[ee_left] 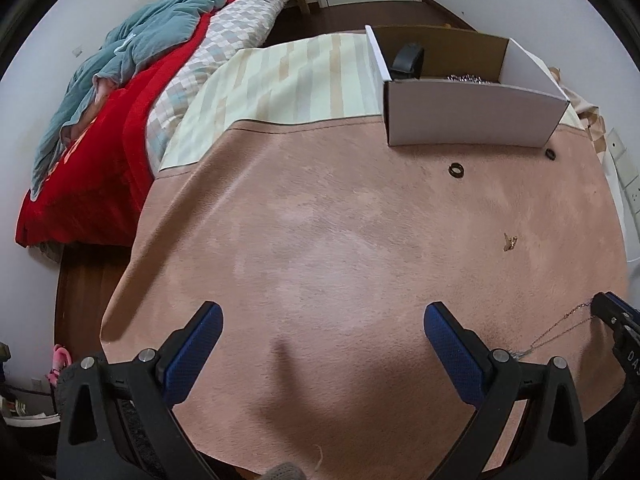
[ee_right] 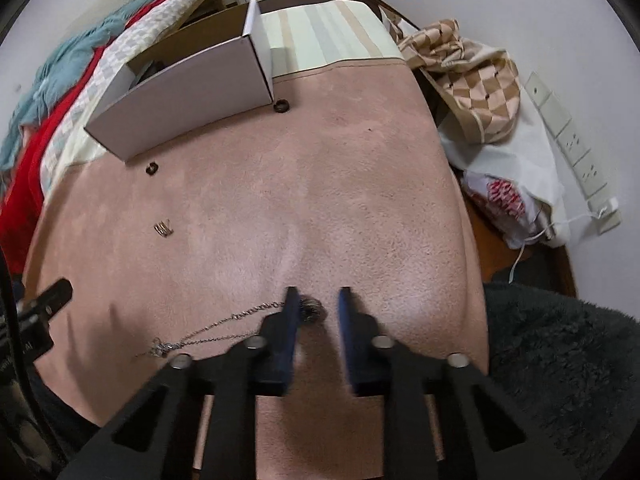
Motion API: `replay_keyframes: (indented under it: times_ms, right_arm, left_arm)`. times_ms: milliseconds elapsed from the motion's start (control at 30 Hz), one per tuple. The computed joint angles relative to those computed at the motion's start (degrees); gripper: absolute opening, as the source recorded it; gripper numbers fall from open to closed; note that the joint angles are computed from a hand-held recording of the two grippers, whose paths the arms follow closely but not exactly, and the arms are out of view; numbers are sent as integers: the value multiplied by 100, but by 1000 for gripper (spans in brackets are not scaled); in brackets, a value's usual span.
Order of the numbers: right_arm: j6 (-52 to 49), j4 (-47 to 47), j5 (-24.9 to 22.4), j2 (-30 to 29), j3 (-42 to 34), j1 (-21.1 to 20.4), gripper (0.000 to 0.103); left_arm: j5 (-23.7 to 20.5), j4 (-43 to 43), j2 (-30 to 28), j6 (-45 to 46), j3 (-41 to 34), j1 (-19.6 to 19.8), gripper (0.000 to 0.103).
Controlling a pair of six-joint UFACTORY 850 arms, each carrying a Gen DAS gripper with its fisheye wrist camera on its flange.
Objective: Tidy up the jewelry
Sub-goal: 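Grasp the thin silver necklace by its pendant with the right tool, then carry the necklace toward the box with the right tool while the left tool grasps an earring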
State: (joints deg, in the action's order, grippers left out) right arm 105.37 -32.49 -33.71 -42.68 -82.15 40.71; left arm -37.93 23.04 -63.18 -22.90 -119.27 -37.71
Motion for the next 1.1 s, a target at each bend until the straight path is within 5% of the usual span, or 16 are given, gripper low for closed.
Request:
replay_keyframes:
  times_ms: [300,633,933,1100]
  right_arm:
    - [1622,-1236,73,481,563,-18,10]
    - [1770,-1324,150,497,688,-159,10]
    - [1765,-1274,203,484,744,-202,10]
    - [1698,-1220,211,460,729,-216,10]
  left_arm:
    - [-203,-496,-345,408,-605,-52,103]
    - [-922,-2327,-1350,1590,-2245,-97,102]
    - [-1056,-2346,-1868,1926,-3080,-274,59]
    - [-867,-2265,-1855,2048,-3064,-309,24]
